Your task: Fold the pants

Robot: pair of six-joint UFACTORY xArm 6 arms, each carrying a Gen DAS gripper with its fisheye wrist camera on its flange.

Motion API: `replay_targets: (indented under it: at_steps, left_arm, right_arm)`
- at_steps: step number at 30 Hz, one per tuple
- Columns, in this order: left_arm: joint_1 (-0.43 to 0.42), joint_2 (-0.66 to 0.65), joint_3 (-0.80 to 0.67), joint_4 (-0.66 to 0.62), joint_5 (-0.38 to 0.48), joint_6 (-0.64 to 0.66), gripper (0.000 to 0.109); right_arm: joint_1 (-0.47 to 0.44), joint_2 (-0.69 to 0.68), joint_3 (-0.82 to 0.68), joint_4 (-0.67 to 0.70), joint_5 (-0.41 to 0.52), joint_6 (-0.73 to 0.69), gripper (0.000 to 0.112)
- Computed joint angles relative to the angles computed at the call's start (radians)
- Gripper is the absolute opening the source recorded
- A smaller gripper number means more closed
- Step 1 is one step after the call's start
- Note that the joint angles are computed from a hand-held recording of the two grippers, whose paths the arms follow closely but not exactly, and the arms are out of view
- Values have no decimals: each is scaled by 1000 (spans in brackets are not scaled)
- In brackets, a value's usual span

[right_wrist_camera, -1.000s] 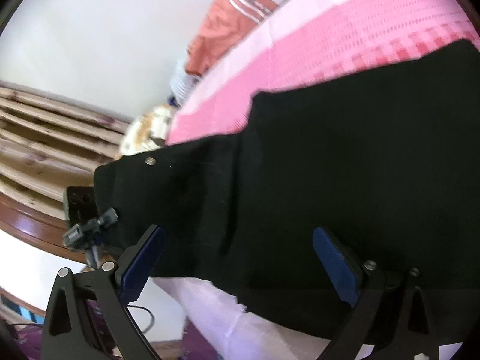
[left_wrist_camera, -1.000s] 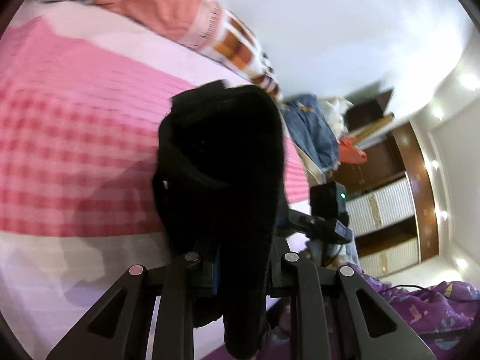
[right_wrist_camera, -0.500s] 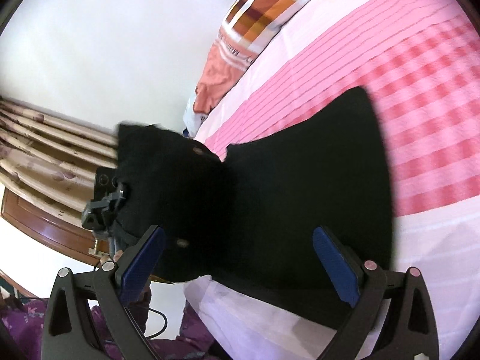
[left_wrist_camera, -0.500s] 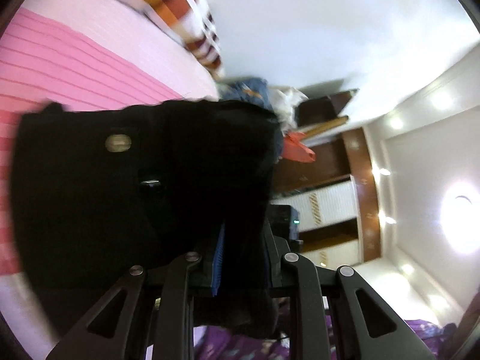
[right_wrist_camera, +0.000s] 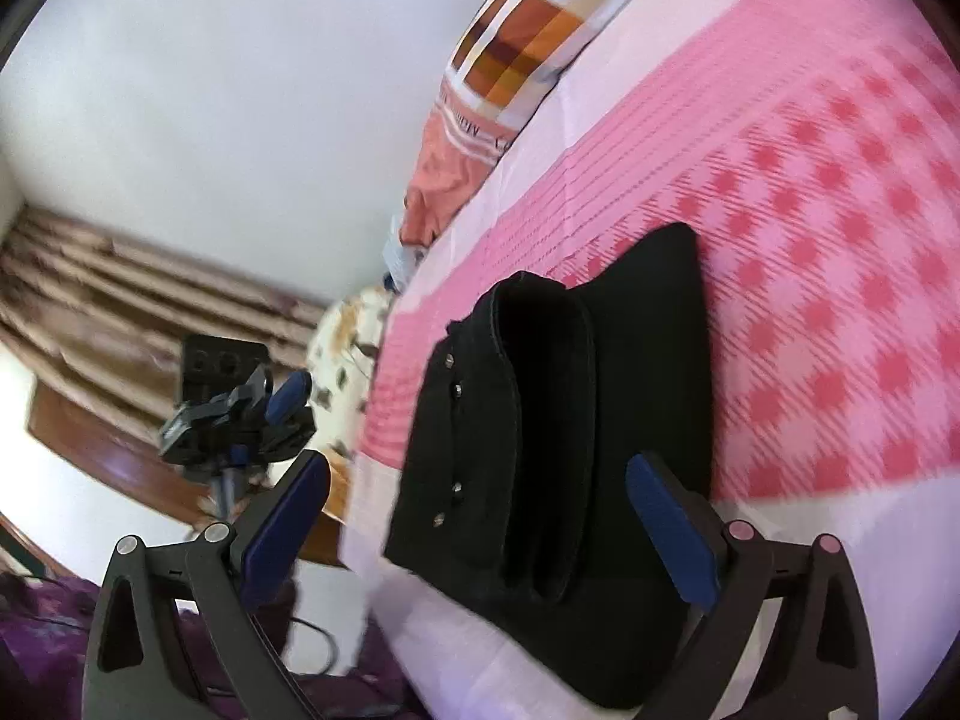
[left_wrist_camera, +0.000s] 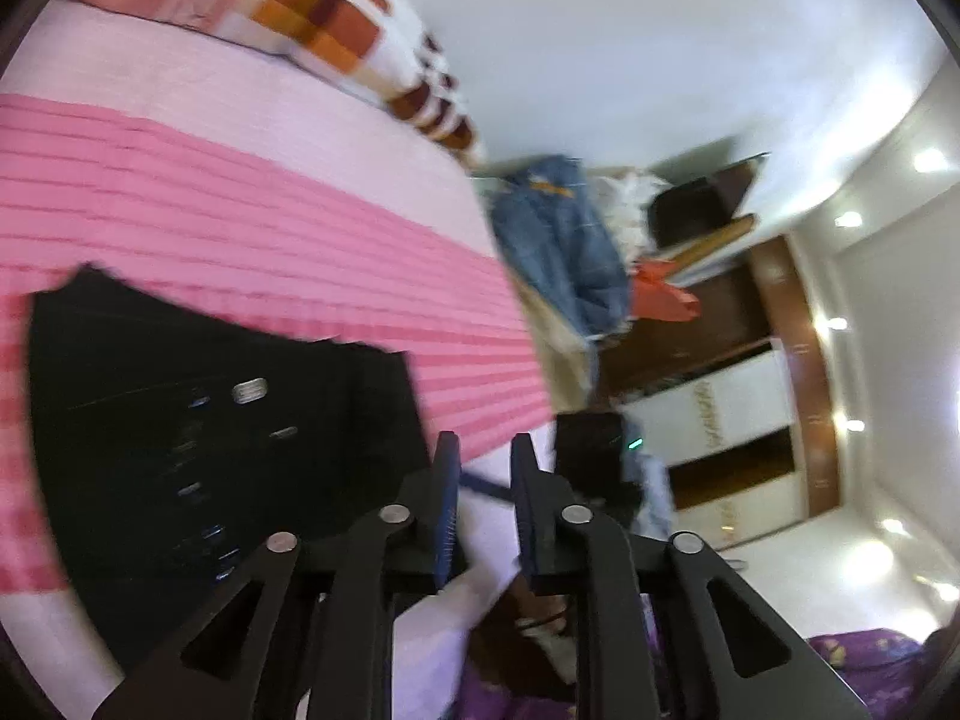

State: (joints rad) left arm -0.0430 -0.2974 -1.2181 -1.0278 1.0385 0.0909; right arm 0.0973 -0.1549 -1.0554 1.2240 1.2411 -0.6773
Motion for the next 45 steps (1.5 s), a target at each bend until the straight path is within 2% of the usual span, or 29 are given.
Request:
replay_targets:
  at_steps: [1,2,7,10,12,14,16,17,19,21,23,25,29,30,31,33,36,39,40,45]
  left_arm:
    - [10,-29,32,25,-2,-20,33]
    - [19,-62,68,30,-5,-31,35]
    - [36,-164,183,107,-9,-112,39]
    - [49,-204,229,95,-2,-136,45]
    - [68,-230,261,82,7,-144,48]
    - [72,-238,283,74,3,-143,49]
    - [73,-239,291,91,3,-157,50]
    - [77,-243,296,94,6,-160,50]
    - [79,-246,305,94,6,-166,50]
    - [82,-249,309,99,8,-169,50]
    - [88,-257,314,101,4,-170,50]
    - [92,-259,314,109,5,-177,53]
    - [96,-262,315,113,5,-192,54]
    - [95,-260,313,115,5,-195,54]
    - [96,-261,315,117,7,-195,55]
    - [94,-262,314,123,6,-200,55]
    - [93,-263,318,129,8,-211,58]
    - [94,-265,328,119,6,-224,58]
    - [95,-266,332,114,5,-228,58]
    - [88,-273,325,141,5,-249,58]
  right_arm:
    - [27,11,-19,-29,-24,-17,98]
    - [48,19,-29,-54,-45,-21,98]
    - [117,55,-55,-154,-111,-15,99]
    - [112,65,-58,-114,-47,-39,101]
    - [122,60,-54,-116,-48,-58,101]
    - [106,64,-57,-78,-9,-76,101]
    - [88,82,-74,-38,29,-79,93]
    - [93,87,-85,-58,16,-72,88]
    - [115,96,-106,-174,-50,-41,68]
    - [122,109,-118,-216,-70,-30,60]
    - [113,127,-136,-208,-44,-16,62]
    - [117,136,-151,-204,-18,-21,74]
    - [126,146,-176,-198,63,-62,73]
    - [126,146,-178,-192,68,-72,64]
    - [125,156,-187,-208,63,-67,49]
    - [129,184,-206,-248,40,-28,31]
    - [129,217,-226,-241,46,13,25]
    - [150,206,-226,-270,18,24,25]
    - [154,200,-223,-275,9,25,19]
    - [161,146,-171,-252,-44,26,12]
